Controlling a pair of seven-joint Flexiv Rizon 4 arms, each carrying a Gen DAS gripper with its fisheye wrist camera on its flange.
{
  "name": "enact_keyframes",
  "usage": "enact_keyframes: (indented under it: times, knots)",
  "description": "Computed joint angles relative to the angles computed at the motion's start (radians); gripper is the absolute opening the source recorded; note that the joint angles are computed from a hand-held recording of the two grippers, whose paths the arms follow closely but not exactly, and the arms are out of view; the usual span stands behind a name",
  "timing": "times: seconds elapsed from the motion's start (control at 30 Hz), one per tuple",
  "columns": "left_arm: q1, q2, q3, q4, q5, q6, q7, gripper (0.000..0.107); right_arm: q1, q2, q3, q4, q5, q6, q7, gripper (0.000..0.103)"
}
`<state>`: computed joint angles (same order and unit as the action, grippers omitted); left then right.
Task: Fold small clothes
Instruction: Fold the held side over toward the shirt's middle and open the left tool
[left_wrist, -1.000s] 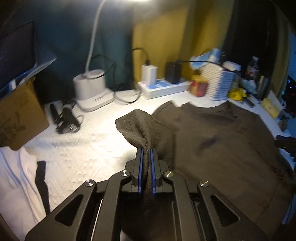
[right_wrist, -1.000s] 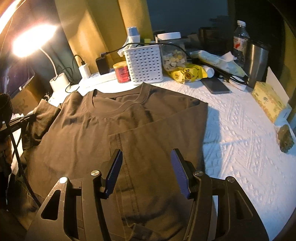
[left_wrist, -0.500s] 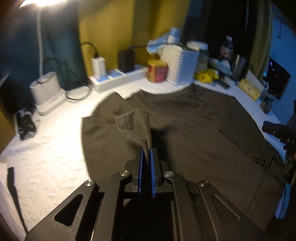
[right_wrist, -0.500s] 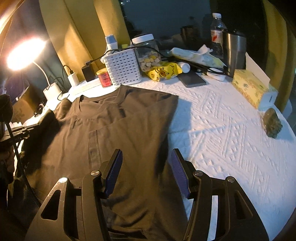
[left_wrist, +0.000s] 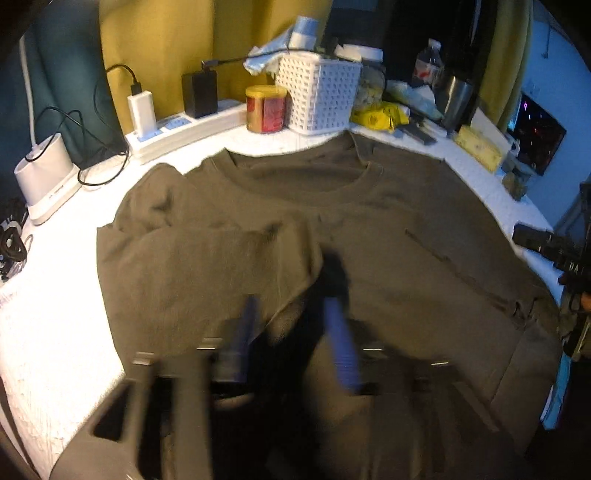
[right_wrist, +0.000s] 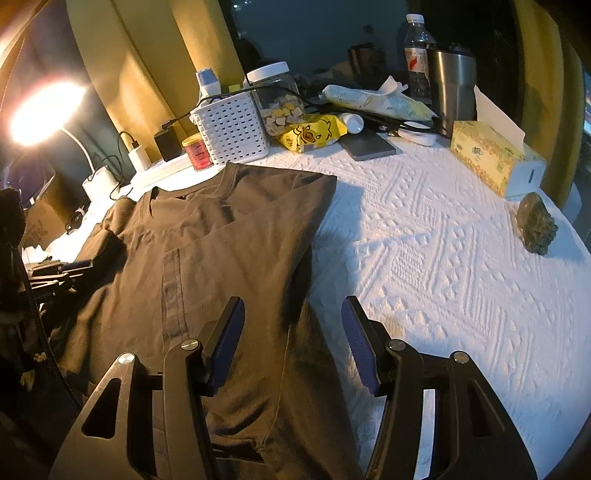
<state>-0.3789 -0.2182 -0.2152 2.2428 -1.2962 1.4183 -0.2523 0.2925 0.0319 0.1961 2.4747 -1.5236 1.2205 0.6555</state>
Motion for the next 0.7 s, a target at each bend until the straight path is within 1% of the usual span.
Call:
enact_keyframes:
  times: [0.07,0.13,0.17,0.23,0.27,0.33,0.37,0.47,0.53,0.6,0.7]
  knots:
    - [-0.001,0.0,-0.004,-0.012,-0.043,0.006,0.011,0.057,0.002,0.002,0.002,0.002,0.008,-0.004,-0.003,0.058]
    - [-0.005,-0.008,0.003,-0.021,-0.032,0.018,0.003,0.057,0.002,0.007,0.004,0.006,0.012,-0.007,-0.003,0.058]
    - [-0.001,-0.012,0.009,-0.022,-0.001,0.009,-0.016,0.057,0.002,0.01,0.005,0.008,0.017,-0.009,-0.005,0.058]
    - [0.02,-0.021,0.035,-0.022,0.155,-0.06,-0.118,0.057,0.004,0.014,0.008,0.012,0.029,-0.015,-0.01,0.058]
    - [0.033,-0.023,0.032,-0.023,0.193,-0.087,-0.138,0.057,0.005,0.016,0.009,0.013,0.03,-0.016,-0.01,0.058]
    - [0.055,-0.017,0.018,-0.014,0.222,-0.139,-0.148,0.057,0.007,0.02,0.012,0.016,0.038,-0.02,-0.012,0.058]
    - [0.06,-0.008,0.009,-0.004,0.22,-0.161,-0.138,0.057,0.008,0.021,0.012,0.016,0.041,-0.021,-0.012,0.058]
    - [0.055,0.031,0.003,0.026,0.194,-0.185,-0.1,0.058,0.013,0.023,0.017,0.018,0.055,-0.026,-0.018,0.058]
    - [0.047,0.067,0.011,0.045,0.15,-0.193,-0.066,0.058,0.019,0.024,0.021,0.017,0.068,-0.032,-0.026,0.058]
    - [0.029,0.106,0.027,0.066,0.089,-0.169,-0.025,0.058,0.024,0.025,0.025,0.016,0.075,-0.037,-0.031,0.058]
    - [0.001,0.147,0.056,0.094,-0.001,-0.097,0.038,0.058,0.032,0.021,0.028,0.011,0.079,-0.043,-0.031,0.058]
